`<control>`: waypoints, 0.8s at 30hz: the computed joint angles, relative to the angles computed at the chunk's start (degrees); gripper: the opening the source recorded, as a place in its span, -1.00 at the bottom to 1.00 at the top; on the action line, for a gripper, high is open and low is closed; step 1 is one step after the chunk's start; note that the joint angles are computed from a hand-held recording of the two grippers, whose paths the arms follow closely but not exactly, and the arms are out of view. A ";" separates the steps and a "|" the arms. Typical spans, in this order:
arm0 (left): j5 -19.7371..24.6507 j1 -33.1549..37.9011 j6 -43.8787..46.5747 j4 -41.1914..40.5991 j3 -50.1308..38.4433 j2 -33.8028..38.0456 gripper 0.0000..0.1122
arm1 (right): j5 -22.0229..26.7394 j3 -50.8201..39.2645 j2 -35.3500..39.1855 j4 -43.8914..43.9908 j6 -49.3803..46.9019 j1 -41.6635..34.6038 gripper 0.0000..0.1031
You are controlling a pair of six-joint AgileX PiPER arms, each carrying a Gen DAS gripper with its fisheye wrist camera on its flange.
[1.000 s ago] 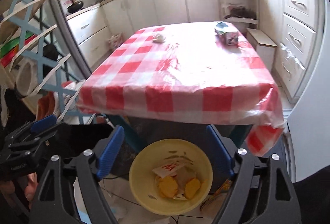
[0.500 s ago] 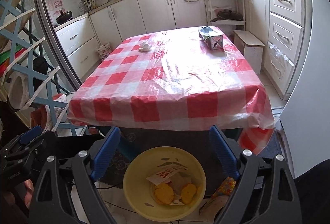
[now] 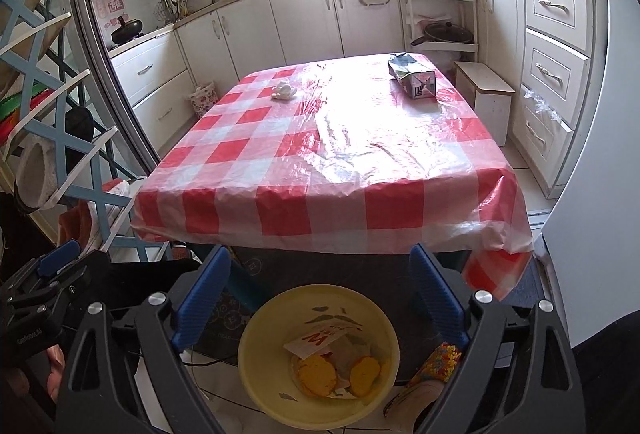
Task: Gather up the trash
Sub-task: 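Raise both tools back toward the table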
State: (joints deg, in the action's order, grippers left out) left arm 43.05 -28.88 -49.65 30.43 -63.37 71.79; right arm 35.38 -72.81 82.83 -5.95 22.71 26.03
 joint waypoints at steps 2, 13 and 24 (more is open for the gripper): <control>0.02 -0.05 -0.28 0.31 0.07 0.00 0.64 | 0.11 -0.09 0.02 0.06 0.03 0.01 0.70; 0.14 -0.16 -0.32 0.33 -0.07 0.10 0.65 | -0.05 -0.13 0.21 0.93 -1.77 -0.49 0.71; -1.86 5.73 4.67 -4.94 -2.41 2.30 0.67 | 3.18 -14.19 8.49 10.96 -11.79 -8.90 0.71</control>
